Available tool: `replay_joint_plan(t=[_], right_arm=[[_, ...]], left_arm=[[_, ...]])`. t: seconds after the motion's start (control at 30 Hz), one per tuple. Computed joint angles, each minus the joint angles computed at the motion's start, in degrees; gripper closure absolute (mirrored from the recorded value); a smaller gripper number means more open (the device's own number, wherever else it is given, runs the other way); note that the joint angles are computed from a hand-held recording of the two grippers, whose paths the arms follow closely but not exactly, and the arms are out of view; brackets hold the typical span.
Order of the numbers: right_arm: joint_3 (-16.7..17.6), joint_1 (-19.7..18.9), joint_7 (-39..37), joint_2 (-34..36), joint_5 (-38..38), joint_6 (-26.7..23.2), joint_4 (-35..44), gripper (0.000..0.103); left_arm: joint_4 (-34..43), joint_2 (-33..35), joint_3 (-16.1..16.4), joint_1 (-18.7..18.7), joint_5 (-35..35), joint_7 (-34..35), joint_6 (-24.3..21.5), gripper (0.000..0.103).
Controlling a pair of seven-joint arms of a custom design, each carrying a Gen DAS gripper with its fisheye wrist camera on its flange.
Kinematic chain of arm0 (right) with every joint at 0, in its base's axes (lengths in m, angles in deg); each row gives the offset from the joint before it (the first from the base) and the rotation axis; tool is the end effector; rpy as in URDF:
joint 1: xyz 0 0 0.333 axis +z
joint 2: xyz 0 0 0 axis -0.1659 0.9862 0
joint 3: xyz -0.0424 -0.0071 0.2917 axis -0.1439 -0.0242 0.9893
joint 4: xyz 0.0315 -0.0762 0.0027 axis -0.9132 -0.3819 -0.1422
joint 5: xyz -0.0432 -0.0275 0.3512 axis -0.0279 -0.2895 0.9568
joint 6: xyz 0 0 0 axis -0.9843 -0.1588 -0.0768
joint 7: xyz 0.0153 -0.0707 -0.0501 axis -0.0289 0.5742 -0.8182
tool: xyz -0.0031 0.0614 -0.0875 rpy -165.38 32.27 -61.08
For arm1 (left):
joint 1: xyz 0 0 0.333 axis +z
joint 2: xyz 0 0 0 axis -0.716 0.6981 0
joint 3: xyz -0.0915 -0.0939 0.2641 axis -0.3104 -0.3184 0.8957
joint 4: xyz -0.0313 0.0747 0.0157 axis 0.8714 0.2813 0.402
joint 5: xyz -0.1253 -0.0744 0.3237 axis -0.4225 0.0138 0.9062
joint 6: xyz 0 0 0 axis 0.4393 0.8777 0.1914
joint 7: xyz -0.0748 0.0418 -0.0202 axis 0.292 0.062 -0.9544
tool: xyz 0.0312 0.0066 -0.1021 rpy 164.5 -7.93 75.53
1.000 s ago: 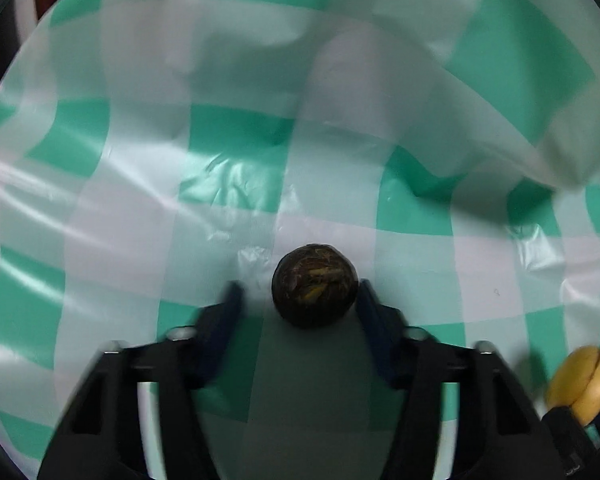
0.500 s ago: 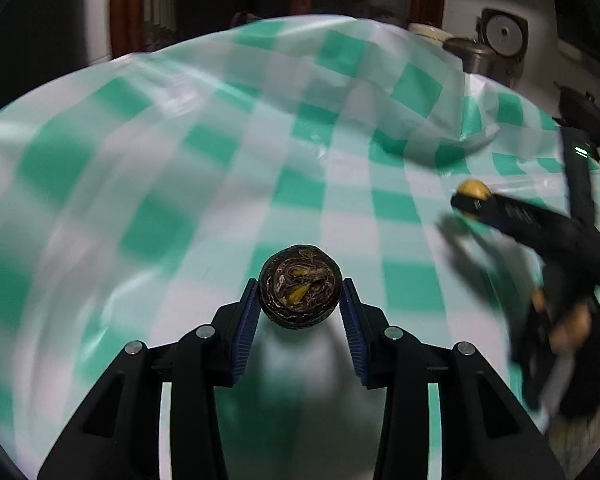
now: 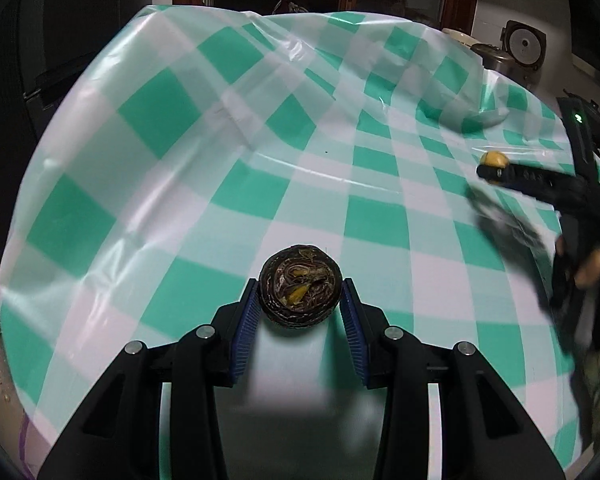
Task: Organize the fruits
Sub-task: 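Carry the dark fruit and pepino in both tools over the white box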
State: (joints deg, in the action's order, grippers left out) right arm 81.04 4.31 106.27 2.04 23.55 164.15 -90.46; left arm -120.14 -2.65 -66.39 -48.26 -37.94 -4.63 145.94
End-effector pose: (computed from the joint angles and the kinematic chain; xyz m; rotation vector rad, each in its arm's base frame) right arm 0.5155 0.1667 0.6369 -1.8349 1.5336 -0.4233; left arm 0.4166 -0.0370 0.5655 -1.8930 1.6635 -0.7521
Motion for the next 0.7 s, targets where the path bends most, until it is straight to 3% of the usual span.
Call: replay_joint_plan(t=[0.2,0.37,0.7], right_arm=[[2.9,4.5,-2.9,-12.8,4.0,0.0,-12.2,0.060],[5.9,9.0,-5.5,-17.8,5.5,-1.6,-15.1,0.059],[11.6,19.4,-12.7,-17.9,7.7,-3.6,-13.5,0.059]], left_arm=[[-6.0,-8.3,0.1,0.2,0.6,0.1,-1.8,0.064],[-10.9,-16.1,0.3,1.9,3.1,0.1,-4.5,0.064],[-20.4,-37.0,4.0,11.4,9.5,2.1,-16.1,0.064]])
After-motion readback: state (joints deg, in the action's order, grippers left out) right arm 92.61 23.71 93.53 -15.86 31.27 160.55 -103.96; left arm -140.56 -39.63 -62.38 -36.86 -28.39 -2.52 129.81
